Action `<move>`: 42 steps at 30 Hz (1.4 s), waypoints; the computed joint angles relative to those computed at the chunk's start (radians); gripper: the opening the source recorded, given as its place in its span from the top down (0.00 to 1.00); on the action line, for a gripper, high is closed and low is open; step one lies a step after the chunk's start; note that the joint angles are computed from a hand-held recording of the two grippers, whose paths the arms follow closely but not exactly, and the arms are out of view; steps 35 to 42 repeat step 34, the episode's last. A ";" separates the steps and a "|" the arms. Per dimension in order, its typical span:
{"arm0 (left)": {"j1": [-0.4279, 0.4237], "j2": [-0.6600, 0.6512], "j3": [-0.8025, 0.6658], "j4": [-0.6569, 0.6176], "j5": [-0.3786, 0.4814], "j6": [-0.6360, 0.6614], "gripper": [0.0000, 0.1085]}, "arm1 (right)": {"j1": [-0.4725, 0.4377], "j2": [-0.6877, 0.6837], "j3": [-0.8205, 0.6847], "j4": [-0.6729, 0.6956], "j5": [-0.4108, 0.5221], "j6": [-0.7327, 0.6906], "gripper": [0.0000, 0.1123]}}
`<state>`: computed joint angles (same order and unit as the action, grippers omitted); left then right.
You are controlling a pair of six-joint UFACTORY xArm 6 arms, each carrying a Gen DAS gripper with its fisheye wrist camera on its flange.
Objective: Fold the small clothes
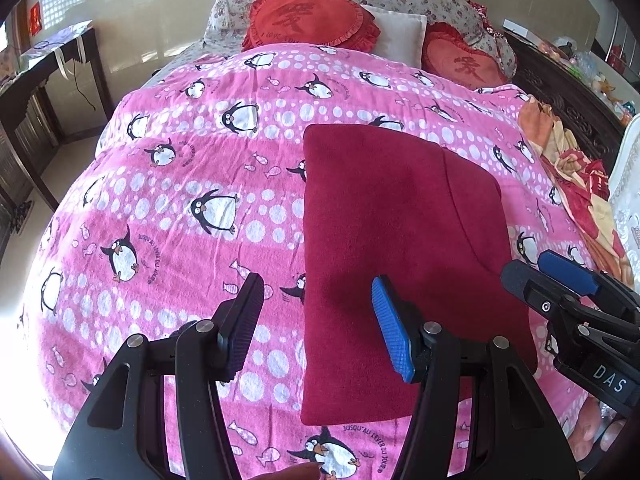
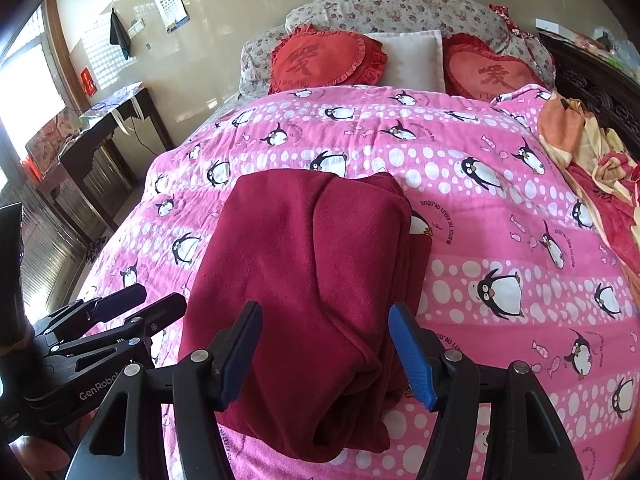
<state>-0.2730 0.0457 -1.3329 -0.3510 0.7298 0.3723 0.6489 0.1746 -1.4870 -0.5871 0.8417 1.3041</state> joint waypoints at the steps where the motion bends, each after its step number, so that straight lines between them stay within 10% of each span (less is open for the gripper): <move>1: 0.000 0.001 0.000 0.000 0.000 0.001 0.48 | -0.001 0.000 0.001 0.002 -0.003 0.000 0.44; 42: 0.061 0.085 -0.054 0.002 -0.040 -0.031 0.48 | -0.046 -0.051 0.100 -0.002 -0.046 0.037 0.44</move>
